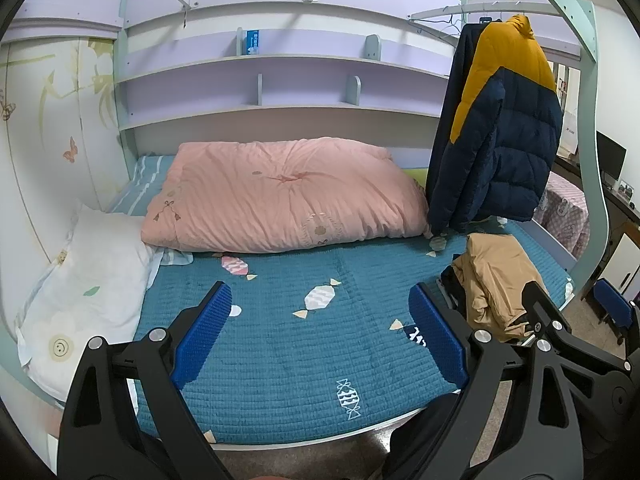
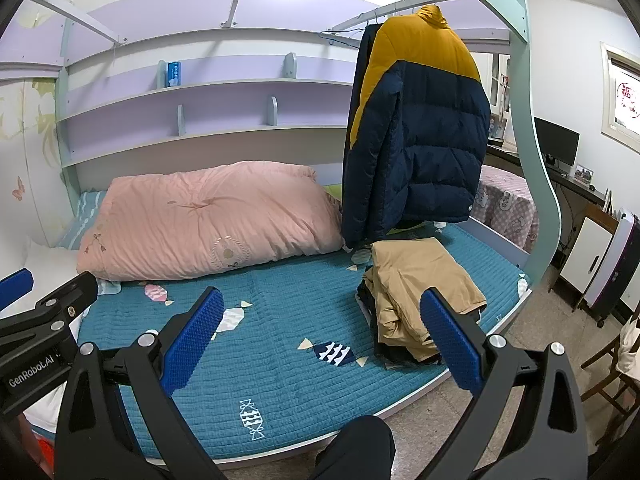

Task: Fold large clothes

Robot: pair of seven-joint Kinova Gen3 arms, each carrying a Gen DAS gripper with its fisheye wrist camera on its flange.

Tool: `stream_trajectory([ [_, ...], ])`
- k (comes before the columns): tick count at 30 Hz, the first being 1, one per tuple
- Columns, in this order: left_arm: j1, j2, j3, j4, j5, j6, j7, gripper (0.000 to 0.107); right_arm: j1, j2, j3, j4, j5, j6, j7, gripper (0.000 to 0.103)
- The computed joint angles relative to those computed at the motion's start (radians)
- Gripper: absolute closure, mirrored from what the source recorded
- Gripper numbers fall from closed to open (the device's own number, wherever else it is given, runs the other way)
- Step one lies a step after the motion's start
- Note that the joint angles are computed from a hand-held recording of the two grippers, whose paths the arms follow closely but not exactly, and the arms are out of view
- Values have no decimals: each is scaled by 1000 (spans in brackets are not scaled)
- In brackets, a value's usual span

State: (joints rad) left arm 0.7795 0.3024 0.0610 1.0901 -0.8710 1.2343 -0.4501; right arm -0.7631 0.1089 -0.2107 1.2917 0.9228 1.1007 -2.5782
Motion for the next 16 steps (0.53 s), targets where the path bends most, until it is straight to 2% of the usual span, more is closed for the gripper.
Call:
stream_trajectory([
  [16,-11,-2,-1,-7,25,-7,-24,17,13,-1,5,3,-18,-20,19,8],
])
